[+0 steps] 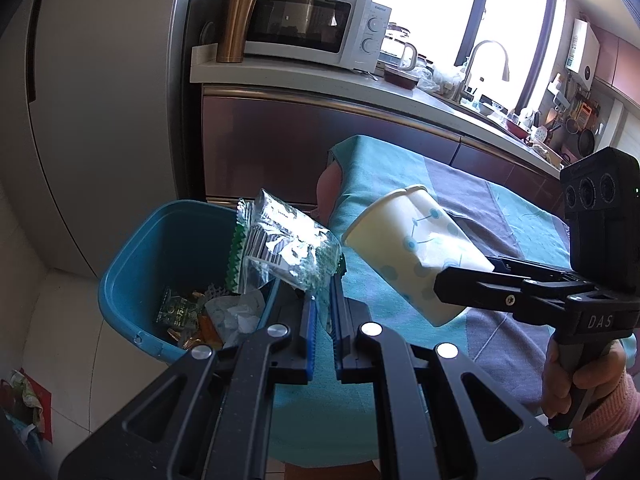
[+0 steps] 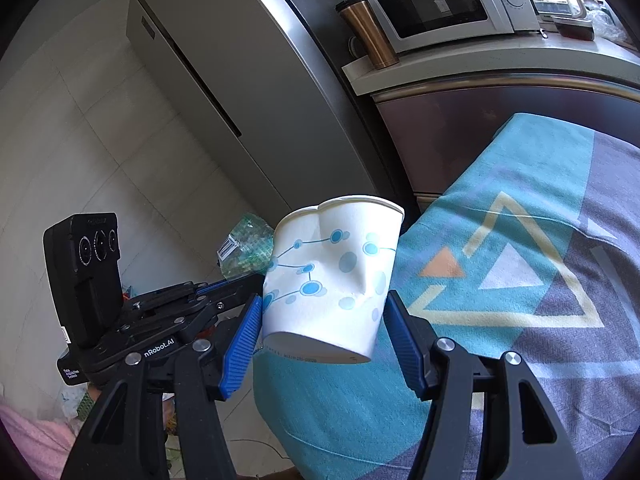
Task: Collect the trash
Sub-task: 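Lift and carry the wrapper and paper cup toward the teal bin with both tools, then lower the wrapper and cup into the teal bin and open both tools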
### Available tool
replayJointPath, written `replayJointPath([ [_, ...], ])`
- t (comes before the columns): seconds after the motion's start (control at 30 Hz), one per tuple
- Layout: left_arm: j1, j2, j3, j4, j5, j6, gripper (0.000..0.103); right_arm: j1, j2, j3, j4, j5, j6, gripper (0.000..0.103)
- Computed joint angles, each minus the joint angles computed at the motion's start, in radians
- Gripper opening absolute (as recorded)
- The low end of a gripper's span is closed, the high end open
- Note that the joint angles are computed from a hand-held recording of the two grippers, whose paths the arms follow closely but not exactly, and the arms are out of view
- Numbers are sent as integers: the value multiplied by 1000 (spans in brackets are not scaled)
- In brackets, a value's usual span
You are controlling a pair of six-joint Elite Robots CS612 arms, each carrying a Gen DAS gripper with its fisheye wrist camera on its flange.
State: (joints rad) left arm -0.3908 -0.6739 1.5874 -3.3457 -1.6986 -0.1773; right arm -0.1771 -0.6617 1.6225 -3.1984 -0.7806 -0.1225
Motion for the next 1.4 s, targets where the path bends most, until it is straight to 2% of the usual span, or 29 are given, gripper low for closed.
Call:
replayJointPath([
  [0.73, 15, 9, -16, 31, 49, -19, 7, 29, 18, -68, 94, -12, -50, 60],
  [1.4, 24, 23, -43, 75, 80, -30, 7, 62, 42, -135, 174, -57, -89, 60],
])
